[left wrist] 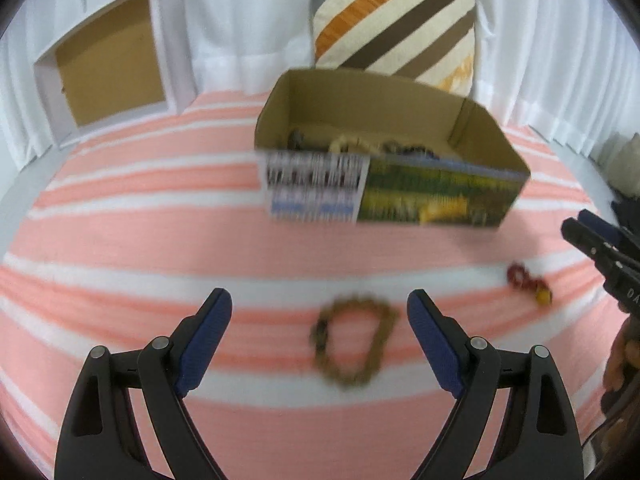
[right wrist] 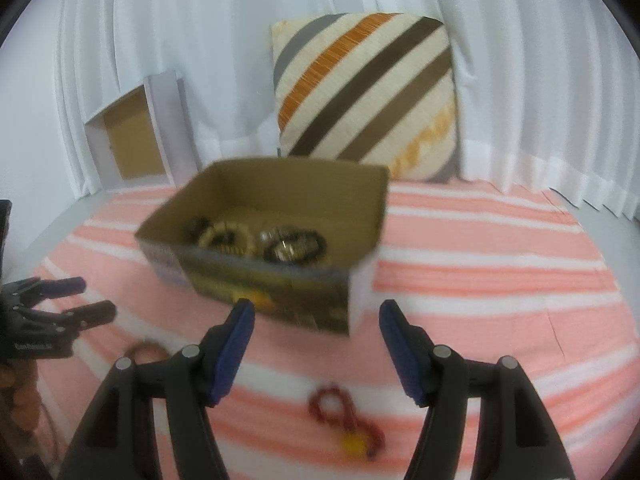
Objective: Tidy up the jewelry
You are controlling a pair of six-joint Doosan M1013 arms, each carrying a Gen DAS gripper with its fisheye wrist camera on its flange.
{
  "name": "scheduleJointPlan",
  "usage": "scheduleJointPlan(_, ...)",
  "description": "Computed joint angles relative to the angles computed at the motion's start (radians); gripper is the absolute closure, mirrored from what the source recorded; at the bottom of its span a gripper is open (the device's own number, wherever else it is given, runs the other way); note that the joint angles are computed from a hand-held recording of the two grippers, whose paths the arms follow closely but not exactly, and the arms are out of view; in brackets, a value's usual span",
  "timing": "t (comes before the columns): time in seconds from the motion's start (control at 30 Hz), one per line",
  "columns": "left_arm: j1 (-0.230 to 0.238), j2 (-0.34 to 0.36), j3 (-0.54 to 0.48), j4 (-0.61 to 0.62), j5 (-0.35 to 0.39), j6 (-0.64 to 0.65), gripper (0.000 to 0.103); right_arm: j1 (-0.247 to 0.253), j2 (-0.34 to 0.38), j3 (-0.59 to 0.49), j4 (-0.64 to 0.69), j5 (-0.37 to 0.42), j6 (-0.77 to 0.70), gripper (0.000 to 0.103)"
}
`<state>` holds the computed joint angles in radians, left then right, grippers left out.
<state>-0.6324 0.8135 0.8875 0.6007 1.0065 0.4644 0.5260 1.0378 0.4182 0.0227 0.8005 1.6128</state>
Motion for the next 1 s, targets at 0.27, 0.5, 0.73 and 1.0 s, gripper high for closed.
scheduleJointPlan(0.27, -0.024, -0.025, 0.088, -0.021, 0.017, -0.045, 0.013, 0.007, -0.139, 0.313, -0.065, -0.086, 0.010, 0.037)
scheduleJointPlan(0.5, -0.026, -0.021, 0.107, -0.013, 0.022, -0.072, 0.013, 0.009, -0.184, 0.421, -0.089, -0.101, 0.048, 0.037)
scheduleJointPlan(0.73, -0.028, -0.016, 0.111, -0.021, 0.028, -0.065, 0.013, 0.007, -0.204, 0.464, -0.105, -0.115, 0.081, 0.037)
scheduleJointPlan(1.0, -0.022, -0.023, 0.131, -0.030, 0.010, -0.049, 0.005, 0.006, -0.177, 0.413, -0.086, -0.041, 0.054, 0.037)
